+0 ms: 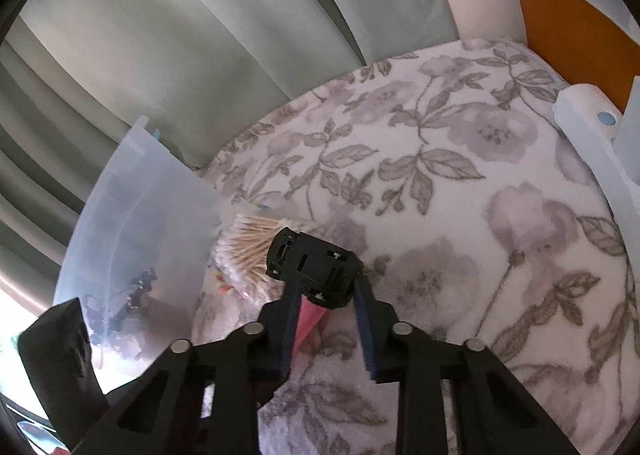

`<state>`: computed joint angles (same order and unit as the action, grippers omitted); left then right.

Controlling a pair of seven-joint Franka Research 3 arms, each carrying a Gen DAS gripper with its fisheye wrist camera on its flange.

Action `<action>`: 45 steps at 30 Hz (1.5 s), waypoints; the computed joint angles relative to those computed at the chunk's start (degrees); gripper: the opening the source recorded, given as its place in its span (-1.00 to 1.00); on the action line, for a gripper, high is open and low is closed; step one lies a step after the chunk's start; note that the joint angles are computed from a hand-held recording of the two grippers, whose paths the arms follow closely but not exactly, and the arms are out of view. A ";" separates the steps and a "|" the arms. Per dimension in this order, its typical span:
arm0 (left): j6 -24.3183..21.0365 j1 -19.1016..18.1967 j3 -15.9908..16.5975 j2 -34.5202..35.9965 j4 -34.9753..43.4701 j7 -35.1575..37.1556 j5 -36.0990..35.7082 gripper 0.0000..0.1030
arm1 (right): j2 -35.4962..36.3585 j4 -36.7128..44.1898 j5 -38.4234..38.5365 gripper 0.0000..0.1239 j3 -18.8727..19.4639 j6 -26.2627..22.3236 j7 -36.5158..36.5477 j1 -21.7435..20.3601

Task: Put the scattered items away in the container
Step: 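Grasp the pink hair roller with the left tool while the right tool grasps the black toy car, then lift the hair roller and toy car and carry them toward the clear box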

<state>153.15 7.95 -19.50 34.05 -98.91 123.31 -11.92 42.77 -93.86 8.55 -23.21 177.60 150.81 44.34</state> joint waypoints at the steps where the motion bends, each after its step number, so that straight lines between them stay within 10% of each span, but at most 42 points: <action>1: 0.18 0.29 -0.31 -0.34 -0.41 0.38 -0.22 -0.24 | -0.09 -0.13 -0.03 -0.66 -0.03 0.43 -0.06 0.11; 9: 1.37 2.34 -2.49 -3.09 -3.82 5.93 -3.10 -0.44 | -1.89 -3.27 -0.17 -0.64 -1.57 0.08 0.84 2.20; 13: 1.75 3.25 -3.26 -4.56 -5.30 8.46 -5.45 -0.45 | -2.97 -4.97 -0.50 -0.14 -2.43 0.36 1.27 2.95; 21: 3.94 2.57 -1.99 -5.43 -5.63 9.59 -8.15 -0.45 | -1.28 -0.25 -3.09 0.07 -0.41 -2.89 -1.46 0.43; 35: -0.42 0.44 0.85 0.78 1.05 0.44 -1.75 -0.45 | 6.52 17.27 -12.86 0.14 10.79 -17.07 -12.69 -11.83; 45: -1.51 0.57 0.45 2.70 3.43 -1.07 -0.36 -0.45 | 6.79 17.20 -15.32 0.03 9.90 -17.10 -9.41 -11.30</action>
